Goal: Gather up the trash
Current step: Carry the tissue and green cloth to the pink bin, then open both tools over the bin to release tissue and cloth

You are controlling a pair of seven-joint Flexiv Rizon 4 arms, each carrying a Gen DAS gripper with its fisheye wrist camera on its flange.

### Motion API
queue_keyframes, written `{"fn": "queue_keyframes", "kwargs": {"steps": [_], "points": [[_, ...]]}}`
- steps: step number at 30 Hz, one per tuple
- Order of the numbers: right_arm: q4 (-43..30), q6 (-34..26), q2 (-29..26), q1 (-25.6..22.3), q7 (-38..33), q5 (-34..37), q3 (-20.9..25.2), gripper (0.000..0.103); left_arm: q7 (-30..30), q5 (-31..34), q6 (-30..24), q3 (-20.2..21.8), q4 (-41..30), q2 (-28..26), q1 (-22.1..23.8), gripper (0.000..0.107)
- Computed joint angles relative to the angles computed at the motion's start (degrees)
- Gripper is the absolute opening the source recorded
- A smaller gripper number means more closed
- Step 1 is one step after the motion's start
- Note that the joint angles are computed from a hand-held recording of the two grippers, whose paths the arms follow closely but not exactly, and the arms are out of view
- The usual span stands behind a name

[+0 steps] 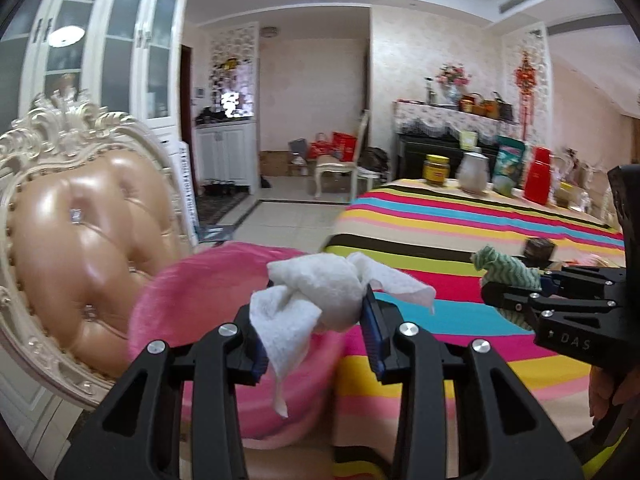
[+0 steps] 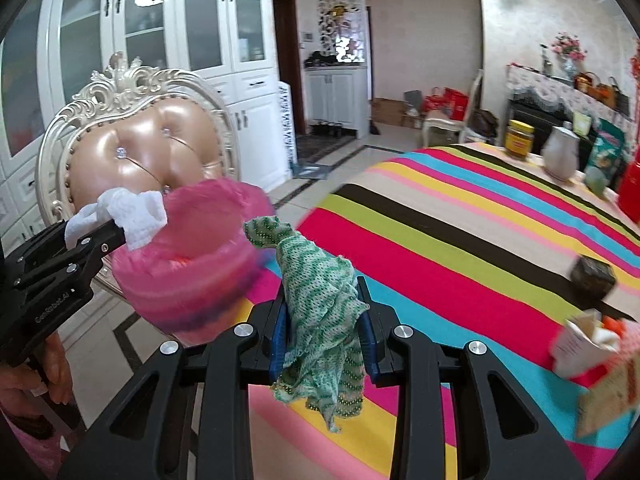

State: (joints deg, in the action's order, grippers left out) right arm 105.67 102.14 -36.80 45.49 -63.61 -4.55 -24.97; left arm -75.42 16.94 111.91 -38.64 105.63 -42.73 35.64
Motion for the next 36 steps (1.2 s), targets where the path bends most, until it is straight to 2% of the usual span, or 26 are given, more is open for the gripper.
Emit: {"fn": "queue_keyframes", "kwargs": {"steps": [5,9,14,20,21,22,23,24,25,26,28,32,36], "points": [[-7.82,-3.76,-2.67,-6.74,0.88,-4.03,8.42,0.031,1.21,-2.86,-2.97,2.11,-4.6,-1.81,-0.36,0.038],[-15.76,-8.22,-5.98,-13.35,1.9,-8.21,17.17,0.031,3.58,-6.24,-5.95,2.32,-8.01,-4.15,-0.55,0.039],[-24.31,-12.11,-10.44,-17.02,2.6,-11.86,22.78,0.032,6.77,-10.34,-7.2,4.01,-11.06,-6.11,-2.07,0.039],[-30.82,-14.43,-14.08,-18.03,2.5,-13.88,25.31,0.034,9.99,-13.31,-7.96,5.16,-13.25,-8.06,-3.41,0.041],[-31.84,-14.73,-14.68,-18.0,2.42,-14.11,25.44,0.034,10.17,-13.73,-7.68,5.55,-13.46,-8.13,-3.8,0.044],[-32.71,-14.83,-15.26,-17.91,2.37,-14.3,25.43,0.034,10.31,-14.02,-7.4,5.75,-13.77,-8.34,-4.04,0.051],[-33.63,-15.07,-15.79,-17.88,2.3,-14.48,25.44,0.037,10.34,-14.33,-7.18,5.97,-14.19,-8.62,-4.31,0.059],[-34.95,-15.3,-16.59,-17.98,2.09,-14.66,25.66,0.046,10.0,-15.09,-6.82,6.88,-15.01,-8.99,-5.1,0.076],[-36.29,-15.73,-17.34,-18.42,1.53,-14.77,26.53,0.053,9.49,-15.81,-6.43,7.97,-15.49,-9.09,-5.93,0.081],[-37.29,-15.77,-17.95,-18.67,1.23,-14.67,27.03,0.07,8.92,-16.36,-6.18,8.87,-15.71,-9.03,-6.53,0.081],[-37.7,-14.42,-18.35,-18.76,1.5,-14.03,26.86,0.073,8.23,-16.82,-6.55,9.84,-15.72,-8.65,-6.91,0.083],[-33.33,-11.21,-15.94,-18.61,1.9,-13.04,25.53,0.073,5.5,-16.11,-2.86,10.94,-12.82,-7.06,-6.43,0.096],[-22.2,-4.64,-10.14,-15.29,2.86,-11.93,18.99,0.073,2.1,-13.58,-0.27,12.51,-9.76,-4.75,-6.24,0.098]]}}
